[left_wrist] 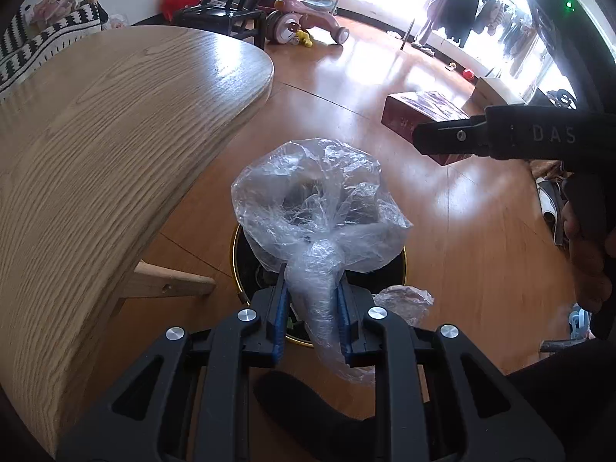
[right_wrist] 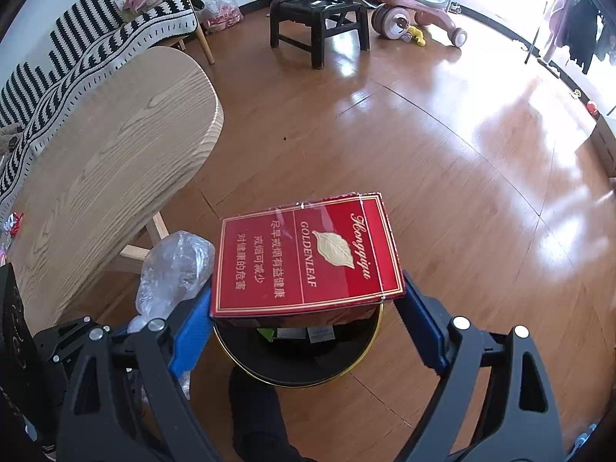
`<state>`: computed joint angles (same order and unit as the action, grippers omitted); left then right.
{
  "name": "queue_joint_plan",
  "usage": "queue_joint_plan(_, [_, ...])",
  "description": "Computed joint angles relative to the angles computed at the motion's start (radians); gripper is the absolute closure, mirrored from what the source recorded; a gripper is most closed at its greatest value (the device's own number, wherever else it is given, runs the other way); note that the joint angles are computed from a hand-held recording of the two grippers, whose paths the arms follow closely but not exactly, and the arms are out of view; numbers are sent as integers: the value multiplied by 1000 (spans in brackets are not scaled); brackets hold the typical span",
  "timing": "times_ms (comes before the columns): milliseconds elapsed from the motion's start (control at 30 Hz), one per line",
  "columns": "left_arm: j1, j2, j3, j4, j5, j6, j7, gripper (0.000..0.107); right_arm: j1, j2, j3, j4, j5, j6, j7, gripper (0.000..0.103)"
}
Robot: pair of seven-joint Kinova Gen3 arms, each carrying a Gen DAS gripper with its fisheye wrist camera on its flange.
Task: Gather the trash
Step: 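Carry both items over the black bin and open both grippers to drop them, then swing both tools back over the table toward the purple toy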
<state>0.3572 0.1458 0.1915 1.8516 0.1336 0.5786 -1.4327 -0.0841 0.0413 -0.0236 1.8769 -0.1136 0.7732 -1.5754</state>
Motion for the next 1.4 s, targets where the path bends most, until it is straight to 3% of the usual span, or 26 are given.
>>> queue_joint_plan(200, [-26,3,15,10,55,-22,-42,82,9,6,3,2,-35,-3,38,17])
queue_joint_plan(267, [-25,-1,11,11,66,-23,-54,62,6,11,1,-2,-27,0,35,17])
queue_joint_plan(300, [-19,-6,9,16,61,-36,-47,42,1,10,-2,-3,-14,-3,25,16])
queue_joint_plan(333, [-15,-12,8,24,58,-53,-44,37,-2,8,-3,-3,-5,-6,16,16])
queue_joint_plan(800, [-16,-67,-10,35,10,-46,19,25,-21,-7,-11,-2,16,-27,-27,10])
queue_joint_plan(1000, [-41,-199,-23,78,-74,-25,111,19,-64,-56,-43,9,46,-88,-91,9])
queue_joint_plan(1200, [-160,-391,-90,137,-111,44,136,16,-180,-95,-144,7,188,-195,-263,7])
queue_joint_plan(1400, [-354,-548,-212,174,-168,183,102,15,-340,-13,-217,-98,251,-200,-354,7])
